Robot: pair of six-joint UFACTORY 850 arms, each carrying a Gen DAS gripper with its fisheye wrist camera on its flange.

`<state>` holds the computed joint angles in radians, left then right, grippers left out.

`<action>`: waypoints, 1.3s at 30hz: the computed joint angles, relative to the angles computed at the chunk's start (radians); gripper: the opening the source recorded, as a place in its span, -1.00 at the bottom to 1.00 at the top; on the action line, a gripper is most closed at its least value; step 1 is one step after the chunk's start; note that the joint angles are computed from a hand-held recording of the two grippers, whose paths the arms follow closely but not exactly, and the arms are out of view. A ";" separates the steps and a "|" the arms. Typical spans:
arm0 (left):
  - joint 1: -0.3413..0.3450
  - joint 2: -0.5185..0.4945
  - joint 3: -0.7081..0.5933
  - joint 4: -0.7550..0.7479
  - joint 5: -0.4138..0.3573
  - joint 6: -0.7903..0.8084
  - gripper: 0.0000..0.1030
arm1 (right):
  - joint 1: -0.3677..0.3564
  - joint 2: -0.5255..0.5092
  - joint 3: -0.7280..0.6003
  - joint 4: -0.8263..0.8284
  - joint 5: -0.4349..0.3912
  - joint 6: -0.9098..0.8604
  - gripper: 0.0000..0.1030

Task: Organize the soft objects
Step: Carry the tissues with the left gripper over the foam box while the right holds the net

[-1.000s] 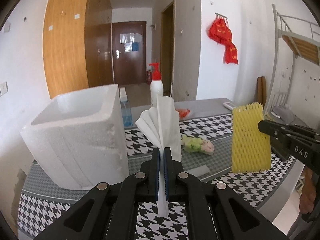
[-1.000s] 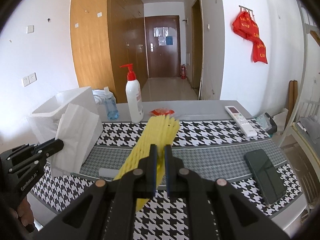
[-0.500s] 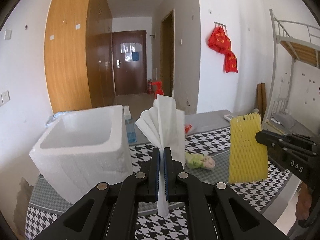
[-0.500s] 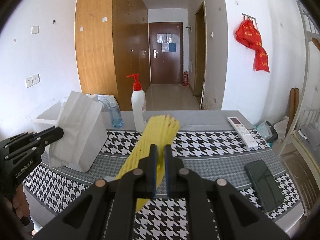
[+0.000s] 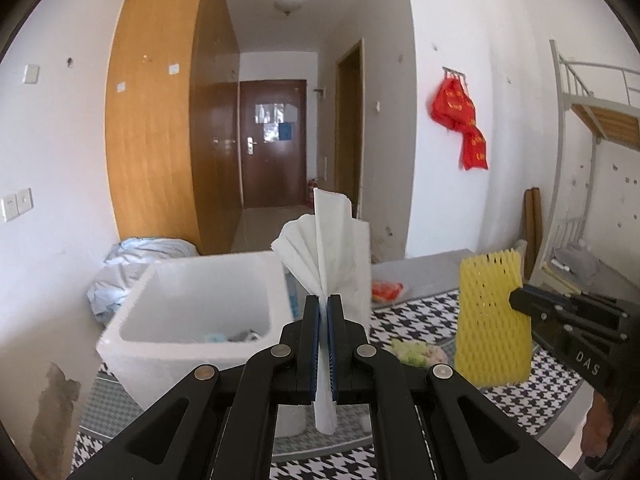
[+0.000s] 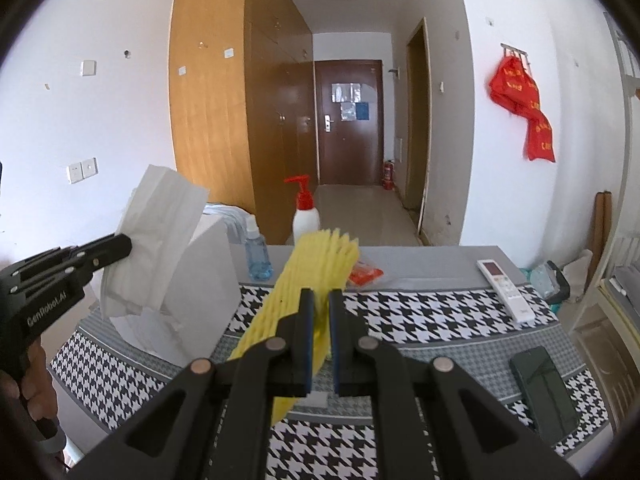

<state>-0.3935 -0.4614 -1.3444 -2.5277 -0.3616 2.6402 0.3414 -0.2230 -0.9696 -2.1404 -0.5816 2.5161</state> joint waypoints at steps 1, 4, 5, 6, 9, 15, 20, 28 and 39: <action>0.003 0.000 -0.004 -0.016 0.000 0.011 -0.92 | 0.001 -0.003 -0.005 -0.006 0.002 0.004 -0.82; 0.010 -0.003 -0.013 -0.054 0.005 0.041 -0.92 | 0.003 -0.014 -0.020 -0.028 0.007 0.013 -0.82; 0.013 -0.005 -0.016 -0.061 0.007 0.043 -0.92 | 0.004 -0.016 -0.023 -0.033 0.008 0.015 -0.82; 0.015 -0.006 -0.019 -0.076 0.008 0.053 -0.92 | 0.004 -0.019 -0.029 -0.038 0.011 0.016 -0.82; 0.019 -0.010 -0.028 -0.114 0.013 0.080 -0.92 | 0.007 -0.029 -0.045 -0.051 0.017 0.015 -0.82; 0.031 -0.020 -0.045 -0.206 0.025 0.144 -0.92 | 0.009 -0.048 -0.072 -0.119 0.049 0.054 -0.82; 0.036 -0.025 -0.057 -0.312 0.041 0.233 -0.92 | 0.013 -0.067 -0.096 -0.162 0.069 0.074 -0.82; 0.049 -0.061 -0.111 -0.374 0.089 0.266 -0.92 | 0.015 -0.094 -0.131 -0.191 0.103 0.082 -0.82; 0.068 -0.138 -0.221 -0.115 0.185 -0.013 -0.92 | 0.020 -0.127 -0.177 -0.157 0.126 0.040 -0.82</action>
<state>-0.3254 -0.5989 -1.5659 -2.6427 -0.1769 2.6268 0.3617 -0.3500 -1.1467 -2.2969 -0.4561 2.5561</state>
